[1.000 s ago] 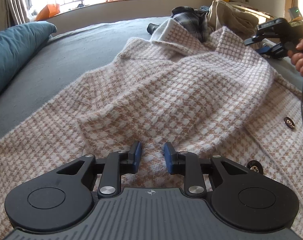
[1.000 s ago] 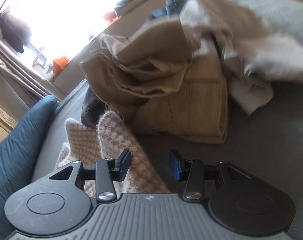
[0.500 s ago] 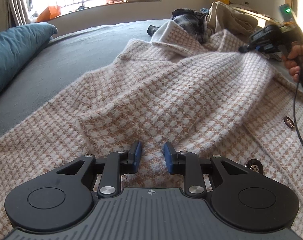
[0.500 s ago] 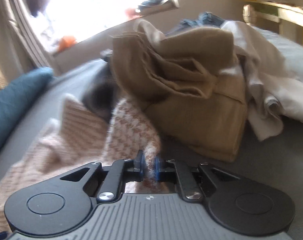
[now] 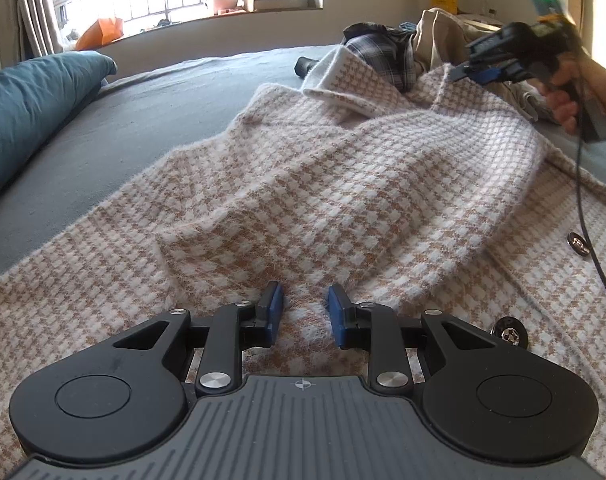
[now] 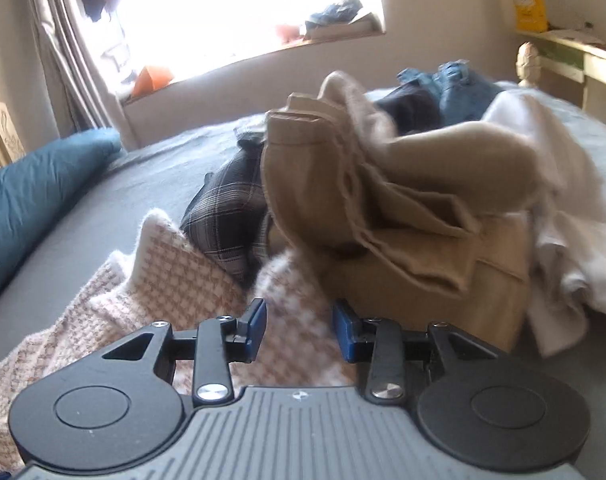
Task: Fold clothes
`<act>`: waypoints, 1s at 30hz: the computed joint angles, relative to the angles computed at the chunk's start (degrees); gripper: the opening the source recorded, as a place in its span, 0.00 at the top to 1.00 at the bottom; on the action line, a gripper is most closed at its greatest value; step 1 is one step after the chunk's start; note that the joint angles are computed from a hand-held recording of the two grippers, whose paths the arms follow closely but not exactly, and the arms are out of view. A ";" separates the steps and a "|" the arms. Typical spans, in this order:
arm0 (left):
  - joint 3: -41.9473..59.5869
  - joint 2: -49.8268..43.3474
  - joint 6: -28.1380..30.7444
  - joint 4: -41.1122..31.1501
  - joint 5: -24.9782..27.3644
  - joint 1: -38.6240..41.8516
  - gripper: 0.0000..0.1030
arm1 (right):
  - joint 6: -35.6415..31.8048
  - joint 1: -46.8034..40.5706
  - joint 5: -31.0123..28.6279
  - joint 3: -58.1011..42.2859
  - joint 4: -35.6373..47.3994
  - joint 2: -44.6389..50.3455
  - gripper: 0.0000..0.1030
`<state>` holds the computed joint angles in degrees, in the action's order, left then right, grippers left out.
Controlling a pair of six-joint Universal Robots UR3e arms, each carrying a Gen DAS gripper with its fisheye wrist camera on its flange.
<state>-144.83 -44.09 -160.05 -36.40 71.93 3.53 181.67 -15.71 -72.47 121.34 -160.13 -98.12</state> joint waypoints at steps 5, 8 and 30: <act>0.06 -0.91 -0.52 1.10 0.73 -0.77 0.75 | -1.13 6.63 -7.07 -13.00 8.42 8.23 0.48; -0.54 -0.96 -0.72 2.23 1.02 -1.06 0.75 | -3.60 13.38 -16.85 -22.89 15.23 14.65 0.45; -1.76 12.70 9.41 -15.28 -13.61 13.80 0.75 | -8.53 16.84 -31.40 -23.34 18.17 10.43 0.40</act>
